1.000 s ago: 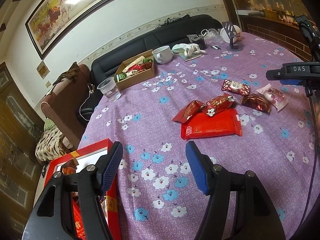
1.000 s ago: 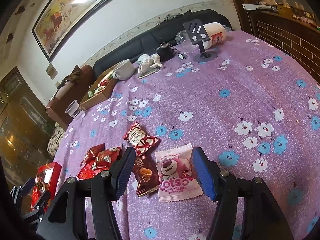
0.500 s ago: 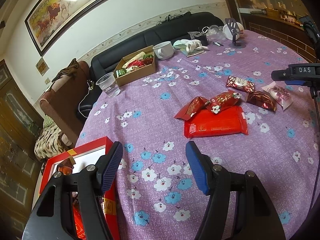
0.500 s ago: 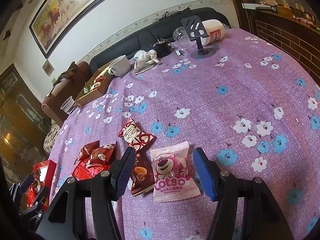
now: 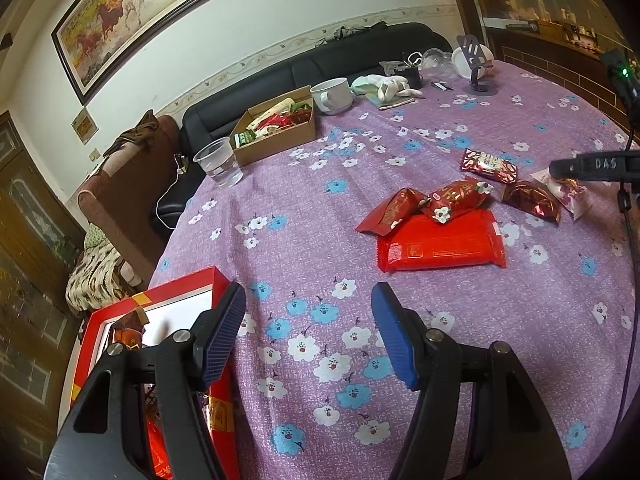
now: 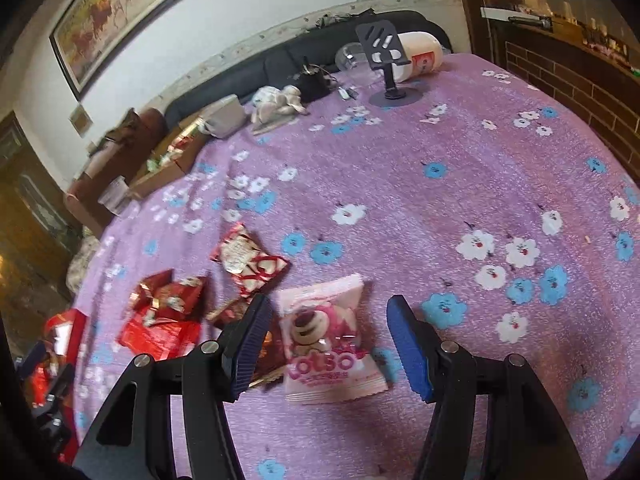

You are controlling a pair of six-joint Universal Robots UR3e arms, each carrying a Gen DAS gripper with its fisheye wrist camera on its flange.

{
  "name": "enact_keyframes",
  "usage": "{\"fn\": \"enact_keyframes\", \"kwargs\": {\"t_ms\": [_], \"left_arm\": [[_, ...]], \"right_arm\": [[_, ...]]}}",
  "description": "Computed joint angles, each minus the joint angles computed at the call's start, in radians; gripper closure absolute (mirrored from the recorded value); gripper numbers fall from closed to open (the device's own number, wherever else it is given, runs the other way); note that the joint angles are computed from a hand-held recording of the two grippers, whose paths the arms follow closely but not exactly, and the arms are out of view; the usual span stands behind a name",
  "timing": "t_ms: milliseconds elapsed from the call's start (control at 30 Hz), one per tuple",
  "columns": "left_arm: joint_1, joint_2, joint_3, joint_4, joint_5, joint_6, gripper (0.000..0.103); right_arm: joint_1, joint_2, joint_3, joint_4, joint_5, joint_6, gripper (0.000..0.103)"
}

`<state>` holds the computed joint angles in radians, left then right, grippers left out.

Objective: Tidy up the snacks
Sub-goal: 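Grasp the pink Lotso packet with the right gripper while the left gripper approaches the red packets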

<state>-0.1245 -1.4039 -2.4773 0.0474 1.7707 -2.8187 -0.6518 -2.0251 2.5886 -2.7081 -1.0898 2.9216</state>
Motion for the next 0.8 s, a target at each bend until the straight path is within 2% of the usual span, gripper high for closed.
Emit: {"fn": "enact_keyframes", "kwargs": {"t_ms": [333, 567, 800], "left_arm": [[0.027, 0.013, -0.012, 0.002, -0.022, 0.007, 0.038], [0.040, 0.008, -0.016, 0.003, -0.034, 0.014, 0.038], [0.038, -0.029, -0.025, 0.004, -0.048, 0.020, 0.038]], "right_arm": [[0.096, 0.111, -0.011, -0.135, -0.141, 0.040, 0.041], [0.135, 0.153, -0.014, -0.201, -0.199, 0.052, 0.034], [0.232, 0.262, -0.044, -0.311, -0.347, 0.067, 0.028]]}}
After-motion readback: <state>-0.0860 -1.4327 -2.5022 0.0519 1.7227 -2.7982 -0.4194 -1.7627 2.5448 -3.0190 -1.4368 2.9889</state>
